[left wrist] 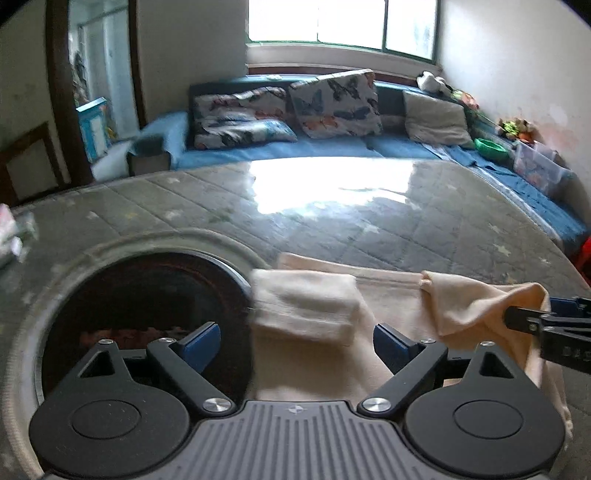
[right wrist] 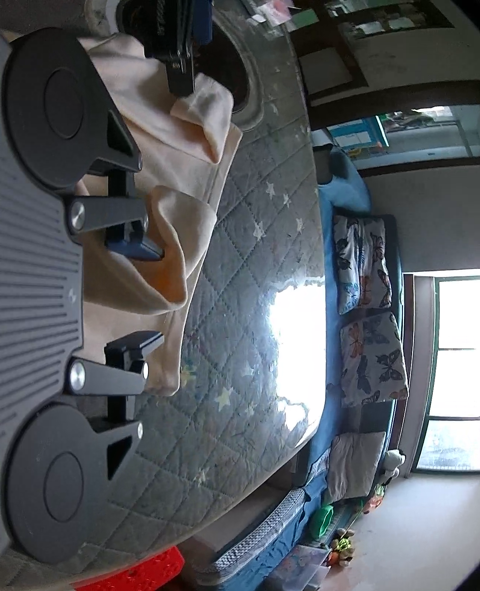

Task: Fold clothes
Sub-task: 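Grasp the sweatshirt edge with the left gripper while the right gripper grasps another edge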

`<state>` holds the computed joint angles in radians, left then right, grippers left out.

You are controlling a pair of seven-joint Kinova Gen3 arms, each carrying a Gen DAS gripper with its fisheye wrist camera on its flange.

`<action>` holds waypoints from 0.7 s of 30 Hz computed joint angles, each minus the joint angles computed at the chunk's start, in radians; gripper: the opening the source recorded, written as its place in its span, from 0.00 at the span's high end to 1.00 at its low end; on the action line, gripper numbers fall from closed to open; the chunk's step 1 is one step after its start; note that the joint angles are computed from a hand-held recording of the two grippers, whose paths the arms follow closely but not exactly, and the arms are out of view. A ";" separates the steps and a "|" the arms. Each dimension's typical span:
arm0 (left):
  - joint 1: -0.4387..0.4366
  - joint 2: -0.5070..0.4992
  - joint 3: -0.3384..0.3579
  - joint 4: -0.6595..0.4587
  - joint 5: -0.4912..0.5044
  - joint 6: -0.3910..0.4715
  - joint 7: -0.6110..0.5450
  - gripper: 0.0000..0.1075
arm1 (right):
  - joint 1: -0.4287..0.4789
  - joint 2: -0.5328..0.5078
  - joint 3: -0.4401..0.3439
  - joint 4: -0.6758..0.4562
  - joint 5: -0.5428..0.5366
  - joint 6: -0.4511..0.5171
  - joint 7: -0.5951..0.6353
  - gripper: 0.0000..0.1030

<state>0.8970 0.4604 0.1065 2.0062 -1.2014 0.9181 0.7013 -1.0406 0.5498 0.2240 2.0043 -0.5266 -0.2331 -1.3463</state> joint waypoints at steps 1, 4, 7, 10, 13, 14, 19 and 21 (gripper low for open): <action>-0.001 0.005 -0.002 -0.001 -0.012 -0.009 0.004 0.14 | -0.006 0.006 0.007 -0.003 -0.001 -0.001 0.006 0.69; 0.001 0.034 -0.005 -0.024 -0.027 0.002 -0.026 0.14 | 0.010 0.012 -0.009 -0.008 0.017 -0.006 0.015 0.81; -0.008 0.066 -0.014 -0.059 -0.012 0.012 -0.081 0.25 | 0.015 0.015 -0.015 -0.006 0.029 -0.016 0.022 0.87; -0.021 0.080 -0.029 -0.070 0.010 -0.006 -0.113 0.51 | 0.010 0.011 -0.017 0.011 0.023 -0.045 0.037 0.91; -0.001 0.073 -0.050 -0.043 -0.012 -0.009 -0.080 0.71 | 0.036 -0.004 -0.050 0.037 0.018 -0.081 0.044 0.93; 0.002 0.060 -0.052 -0.025 -0.020 -0.016 -0.059 0.81 | 0.048 -0.010 -0.065 0.047 0.017 -0.096 0.045 0.94; 0.022 -0.006 -0.028 0.054 -0.048 0.027 0.055 0.89 | 0.098 -0.040 -0.134 0.106 0.001 -0.181 0.058 0.95; 0.037 -0.037 -0.004 0.089 -0.043 0.074 0.105 0.90 | 0.110 -0.056 -0.159 0.138 -0.019 -0.224 0.063 0.96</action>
